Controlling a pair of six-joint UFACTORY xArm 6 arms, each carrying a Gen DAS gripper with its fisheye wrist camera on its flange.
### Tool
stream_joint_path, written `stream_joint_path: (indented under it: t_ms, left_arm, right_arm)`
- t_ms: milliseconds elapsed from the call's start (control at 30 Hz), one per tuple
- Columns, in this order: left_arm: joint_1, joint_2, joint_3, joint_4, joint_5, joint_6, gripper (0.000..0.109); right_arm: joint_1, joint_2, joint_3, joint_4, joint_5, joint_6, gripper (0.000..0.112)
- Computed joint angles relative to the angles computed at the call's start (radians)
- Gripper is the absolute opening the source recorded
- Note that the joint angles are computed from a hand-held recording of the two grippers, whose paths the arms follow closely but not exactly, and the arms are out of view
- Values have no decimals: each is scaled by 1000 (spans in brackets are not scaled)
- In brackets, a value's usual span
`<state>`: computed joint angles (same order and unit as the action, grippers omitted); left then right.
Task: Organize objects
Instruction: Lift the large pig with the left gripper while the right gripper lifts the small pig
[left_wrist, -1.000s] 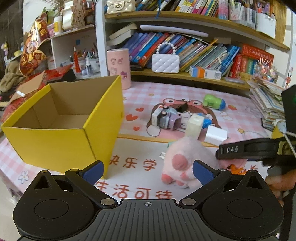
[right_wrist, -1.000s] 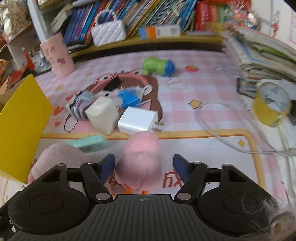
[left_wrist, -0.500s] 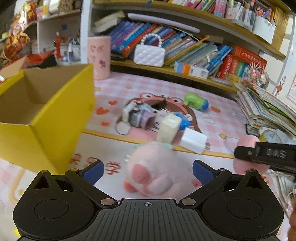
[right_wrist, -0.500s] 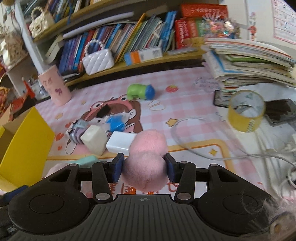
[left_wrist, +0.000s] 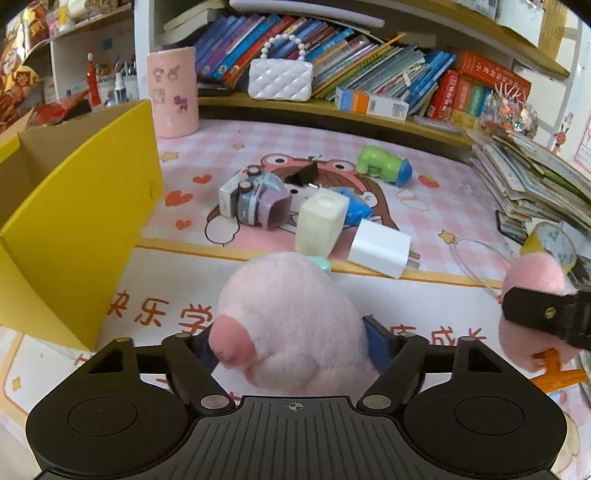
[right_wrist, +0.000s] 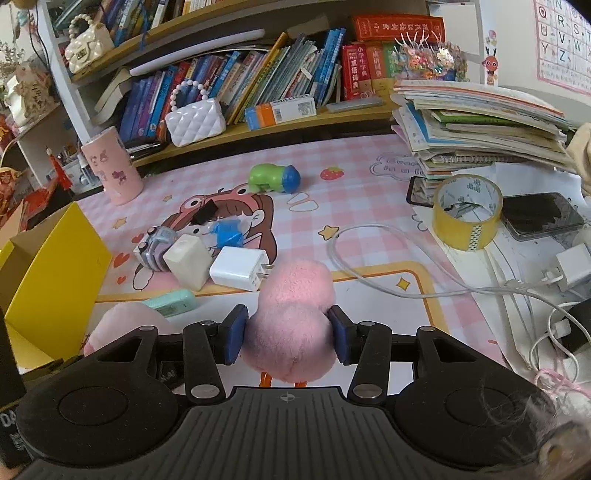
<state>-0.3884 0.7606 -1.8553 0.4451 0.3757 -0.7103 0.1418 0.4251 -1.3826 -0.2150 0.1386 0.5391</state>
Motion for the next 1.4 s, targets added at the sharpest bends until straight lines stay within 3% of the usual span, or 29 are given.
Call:
stream_joint_path:
  t_ms: [167,333,467,567,667,833,1067,1233,1400]
  left_arm:
    - [16,-84,98,96,-70,-82,75]
    - [44,-178,203,297,-110,-263,75]
    - [72,-254,297,442,-131,-410,75]
    - [92,-300,365,475,-146,-438,75]
    - [122,-358,443,516,-172,-468,75]
    - [192,-459,570,609,-230,-513,75]
    - [327,-612,737,719,-305,-567,75]
    - [419,-668,814,708,-379,-523,75]
    - [495,-714,882,710,-447,-461,75]
  right_arm:
    - [9,4,-3,33,2,-16,44]
    - [34,12,-7,43,-15,-61,44]
    - [58,10,-8,-13,-25,-59,44]
    - [79,8,-5,-66,-28,-22,44]
    - [105,2,-3,-131,-16,57,44]
    - [164,-11,-5,-356,27,279,44]
    - [278,-22,-30,-512,92,471,44]
    - [359,-23,-50,-631,135,607,44]
    - [426,-6,-77,-662,180,702,44]
